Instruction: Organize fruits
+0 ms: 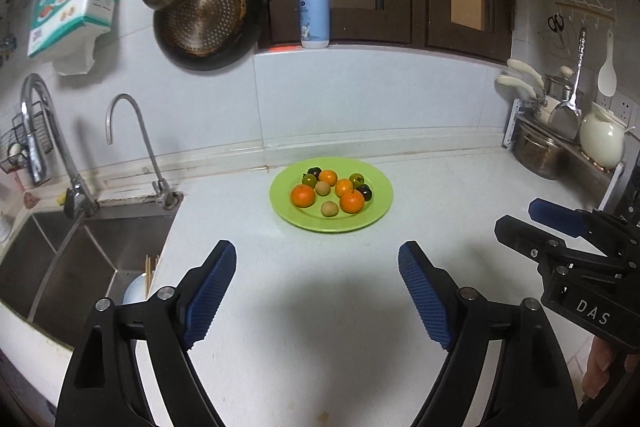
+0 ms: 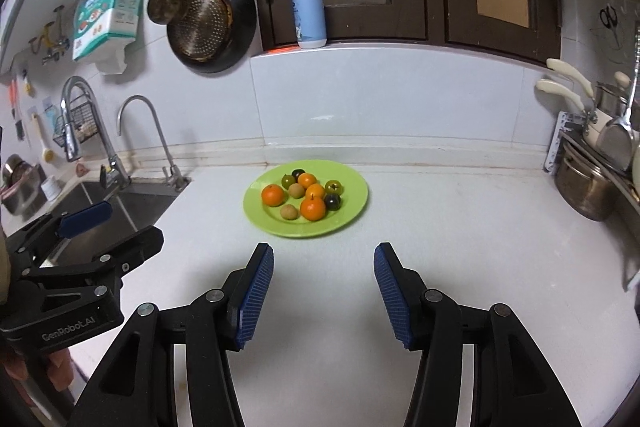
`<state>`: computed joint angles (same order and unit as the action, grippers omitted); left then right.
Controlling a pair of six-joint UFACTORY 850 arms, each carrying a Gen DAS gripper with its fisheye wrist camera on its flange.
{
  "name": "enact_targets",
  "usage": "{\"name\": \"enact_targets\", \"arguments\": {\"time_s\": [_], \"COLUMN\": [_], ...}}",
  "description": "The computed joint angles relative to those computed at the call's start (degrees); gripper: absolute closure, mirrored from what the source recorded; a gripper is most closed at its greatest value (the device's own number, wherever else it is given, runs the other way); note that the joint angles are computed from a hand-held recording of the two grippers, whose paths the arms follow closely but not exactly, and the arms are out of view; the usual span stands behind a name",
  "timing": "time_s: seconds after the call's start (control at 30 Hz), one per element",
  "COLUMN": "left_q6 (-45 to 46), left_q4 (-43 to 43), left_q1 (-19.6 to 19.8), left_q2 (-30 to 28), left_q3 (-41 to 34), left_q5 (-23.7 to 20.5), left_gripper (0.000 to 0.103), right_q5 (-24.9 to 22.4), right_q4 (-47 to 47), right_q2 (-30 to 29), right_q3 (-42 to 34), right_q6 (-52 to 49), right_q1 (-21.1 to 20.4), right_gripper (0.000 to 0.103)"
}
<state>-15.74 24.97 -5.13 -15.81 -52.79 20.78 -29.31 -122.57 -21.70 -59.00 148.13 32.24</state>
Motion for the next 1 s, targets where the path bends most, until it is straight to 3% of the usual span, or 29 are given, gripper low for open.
{"name": "enact_targets", "arguments": {"time_s": [0.4, 1.0], "left_q6": [7.2, 8.8], "left_q4": [-7.2, -9.0], "left_q1": [0.1, 0.5], "left_q2": [7.5, 9.9], "left_q3": [8.5, 11.0], "left_q5": [2.7, 3.9], "left_gripper": [0.015, 0.011], "right_q5": [-2.6, -5.3], "right_q4": [-1.4, 0.5], "right_q2": [5.3, 6.8], "right_q3": [6.8, 8.4], "right_q6": [3.5, 1.9], "right_q1": [3.6, 5.3], "right_gripper": [0.050, 0.050]}}
